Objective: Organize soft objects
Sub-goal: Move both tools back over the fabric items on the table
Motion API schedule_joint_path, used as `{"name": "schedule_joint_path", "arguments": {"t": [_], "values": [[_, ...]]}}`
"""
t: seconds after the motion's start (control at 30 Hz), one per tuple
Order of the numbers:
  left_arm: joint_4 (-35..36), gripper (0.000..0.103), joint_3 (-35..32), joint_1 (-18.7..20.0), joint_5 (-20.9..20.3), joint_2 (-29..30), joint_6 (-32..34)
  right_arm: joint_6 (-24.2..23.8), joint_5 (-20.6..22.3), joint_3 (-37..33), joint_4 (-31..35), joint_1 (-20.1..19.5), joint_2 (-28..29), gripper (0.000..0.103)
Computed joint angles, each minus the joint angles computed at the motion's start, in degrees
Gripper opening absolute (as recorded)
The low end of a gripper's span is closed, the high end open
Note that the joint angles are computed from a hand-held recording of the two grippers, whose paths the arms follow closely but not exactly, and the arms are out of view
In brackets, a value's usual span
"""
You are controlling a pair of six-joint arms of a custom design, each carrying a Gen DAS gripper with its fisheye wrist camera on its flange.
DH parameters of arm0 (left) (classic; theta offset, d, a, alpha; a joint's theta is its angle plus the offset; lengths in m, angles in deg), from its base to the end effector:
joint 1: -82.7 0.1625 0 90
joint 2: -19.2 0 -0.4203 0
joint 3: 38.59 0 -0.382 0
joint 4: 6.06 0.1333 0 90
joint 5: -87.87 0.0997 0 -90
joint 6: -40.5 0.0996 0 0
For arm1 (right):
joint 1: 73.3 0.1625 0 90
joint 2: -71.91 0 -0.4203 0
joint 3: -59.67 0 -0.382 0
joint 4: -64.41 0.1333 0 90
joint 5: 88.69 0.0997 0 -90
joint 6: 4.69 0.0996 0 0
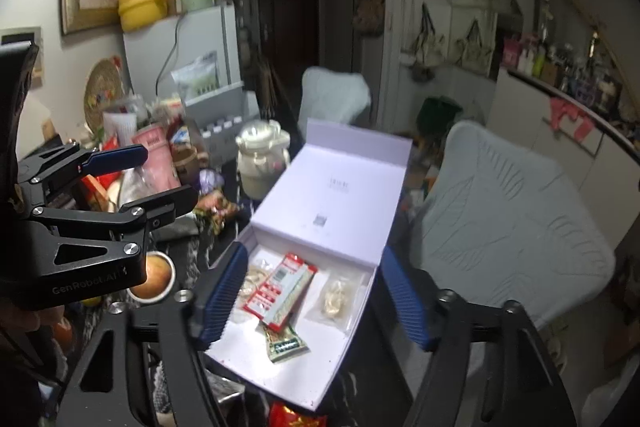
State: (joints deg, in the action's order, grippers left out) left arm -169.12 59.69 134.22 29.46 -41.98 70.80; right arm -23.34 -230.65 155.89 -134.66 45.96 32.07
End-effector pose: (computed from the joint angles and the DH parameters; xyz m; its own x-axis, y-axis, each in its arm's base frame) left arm -0.2517 -0.6147 0.2902 -0.4869 0.5694 -0.6624 0.8679 0.4012 -0.2931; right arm 0.3624 -0.5346 0.1558 -0.7047 0.0633 0.7067 -0.5505 0.5795 -0.6009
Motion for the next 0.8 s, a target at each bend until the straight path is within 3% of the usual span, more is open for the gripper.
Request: {"name": "schedule_joint_path", "arguments": {"t": [0.3,0.37,0.8], "values": [[-0.27,0.071,5.34,-3.36,1.67,-6.68,-1.24,-4.83,-5.04,1.27,-7.45,5.57,-0.15,0.088],[-0.71,0.071,7.05,-3.98,1.5,-8.57,-1.43,-3.82,-6.15,2.02,-7.69,6.62,-0.52,0.093],[-0.3,0.071,17.55,-7.05,3.44,-18.26,-2.76,1.43,-8.99,8.69,-10.27,11.18,-1.28,0.093]]}}
